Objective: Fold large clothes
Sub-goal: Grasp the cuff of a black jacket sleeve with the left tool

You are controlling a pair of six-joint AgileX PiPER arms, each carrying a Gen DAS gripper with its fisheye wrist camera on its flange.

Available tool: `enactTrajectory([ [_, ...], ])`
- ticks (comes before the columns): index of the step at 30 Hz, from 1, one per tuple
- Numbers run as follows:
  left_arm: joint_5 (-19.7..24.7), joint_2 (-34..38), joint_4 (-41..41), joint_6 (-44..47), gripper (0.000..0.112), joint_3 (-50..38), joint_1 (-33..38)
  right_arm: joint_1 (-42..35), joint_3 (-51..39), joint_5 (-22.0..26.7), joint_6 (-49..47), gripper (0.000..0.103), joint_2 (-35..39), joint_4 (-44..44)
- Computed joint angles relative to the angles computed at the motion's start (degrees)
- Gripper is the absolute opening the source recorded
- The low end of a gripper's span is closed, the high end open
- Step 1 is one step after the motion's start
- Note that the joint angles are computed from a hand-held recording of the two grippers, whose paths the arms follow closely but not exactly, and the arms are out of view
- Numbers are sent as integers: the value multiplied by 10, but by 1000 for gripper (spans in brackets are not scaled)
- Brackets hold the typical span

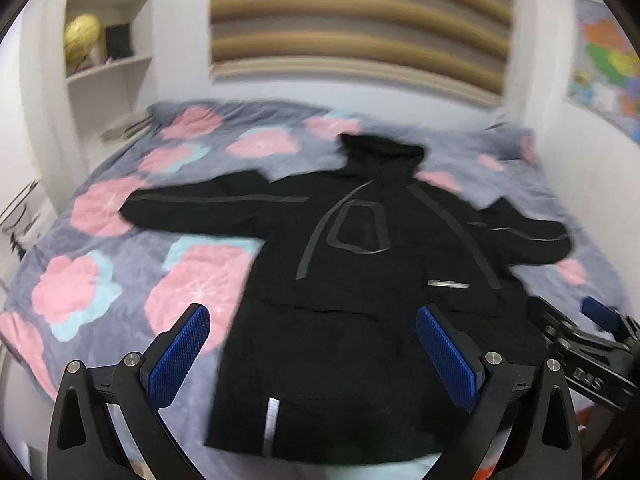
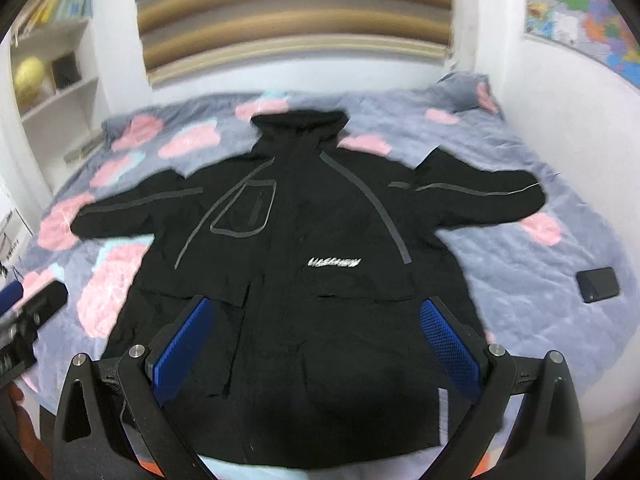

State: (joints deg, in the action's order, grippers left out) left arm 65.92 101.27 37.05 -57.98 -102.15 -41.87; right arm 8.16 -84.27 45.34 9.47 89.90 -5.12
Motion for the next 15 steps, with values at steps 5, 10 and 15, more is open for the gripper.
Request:
enactTrajectory([
  [5, -98, 10, -27, 10, 103, 72, 134, 48, 15, -119, 11, 103, 101, -61],
  [10, -196, 41, 49, -28, 103, 104, 269, 73, -28, -204, -35, 103, 223, -69],
  [15, -284, 102, -21, 40, 103, 47, 407, 75, -148, -153, -79, 103, 332, -16],
])
